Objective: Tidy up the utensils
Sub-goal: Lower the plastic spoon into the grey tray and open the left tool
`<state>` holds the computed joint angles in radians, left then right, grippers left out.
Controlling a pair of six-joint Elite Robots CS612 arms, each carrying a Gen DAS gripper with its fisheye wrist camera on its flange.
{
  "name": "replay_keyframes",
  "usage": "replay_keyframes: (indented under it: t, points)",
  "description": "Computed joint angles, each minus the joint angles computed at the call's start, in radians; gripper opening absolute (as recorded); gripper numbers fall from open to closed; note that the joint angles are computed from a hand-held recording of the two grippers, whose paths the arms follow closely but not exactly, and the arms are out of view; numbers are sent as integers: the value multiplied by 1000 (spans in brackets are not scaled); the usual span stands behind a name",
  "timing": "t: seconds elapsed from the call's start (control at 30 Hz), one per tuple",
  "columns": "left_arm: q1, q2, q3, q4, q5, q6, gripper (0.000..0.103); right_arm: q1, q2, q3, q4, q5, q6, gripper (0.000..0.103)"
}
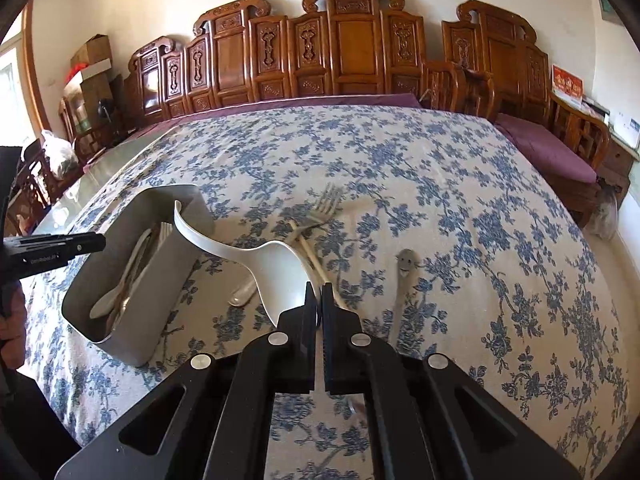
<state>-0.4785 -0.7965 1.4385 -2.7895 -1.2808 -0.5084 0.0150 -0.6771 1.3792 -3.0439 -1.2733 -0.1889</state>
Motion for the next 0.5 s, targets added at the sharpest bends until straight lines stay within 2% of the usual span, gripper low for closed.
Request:
replay_keyframes:
  t: [0.3,0.5]
  points:
    - [5,-26,40,-59,20,20,21,47,-6,-29,2,-73,-58,3]
    - [13,-40,59,-88,32,16,22,110,19,-91,-5,-206,-163,3]
